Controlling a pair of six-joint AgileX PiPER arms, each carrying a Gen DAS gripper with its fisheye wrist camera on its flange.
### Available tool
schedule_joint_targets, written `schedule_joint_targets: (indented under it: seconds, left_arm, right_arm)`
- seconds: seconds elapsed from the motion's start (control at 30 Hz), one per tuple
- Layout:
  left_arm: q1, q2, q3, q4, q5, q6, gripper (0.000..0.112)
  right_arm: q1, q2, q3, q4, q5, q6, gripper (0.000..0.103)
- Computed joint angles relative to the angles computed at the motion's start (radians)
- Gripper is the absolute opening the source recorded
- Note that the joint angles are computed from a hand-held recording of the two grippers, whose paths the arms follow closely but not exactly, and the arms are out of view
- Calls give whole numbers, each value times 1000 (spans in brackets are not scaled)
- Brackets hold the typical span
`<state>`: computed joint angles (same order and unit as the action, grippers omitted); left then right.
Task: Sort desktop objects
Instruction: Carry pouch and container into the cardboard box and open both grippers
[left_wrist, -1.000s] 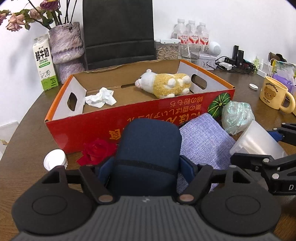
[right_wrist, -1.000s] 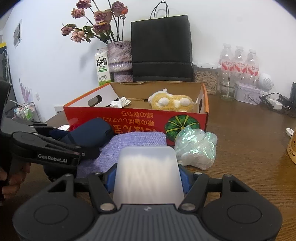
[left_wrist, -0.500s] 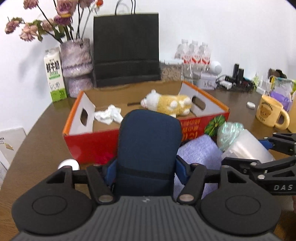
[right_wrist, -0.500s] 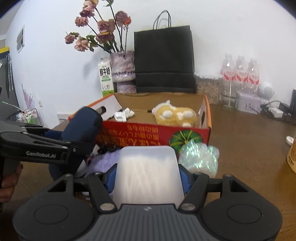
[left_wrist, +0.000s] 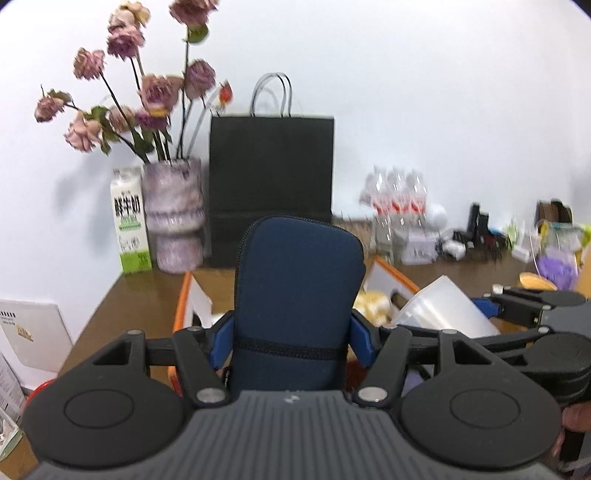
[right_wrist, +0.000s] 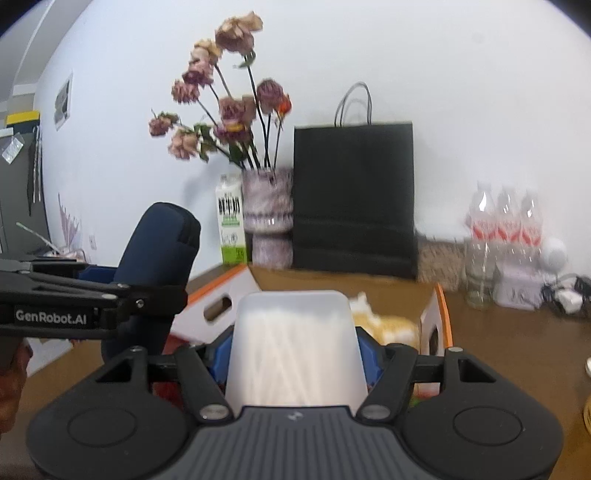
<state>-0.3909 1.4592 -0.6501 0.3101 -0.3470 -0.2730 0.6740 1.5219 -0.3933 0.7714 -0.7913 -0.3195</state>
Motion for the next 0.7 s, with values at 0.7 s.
schedule_joint_targets:
  seconds: [0.7]
  left_arm:
    - [102, 399, -472, 382, 154, -565, 63]
  right_arm:
    - [-172, 410, -526, 96, 154, -165, 64]
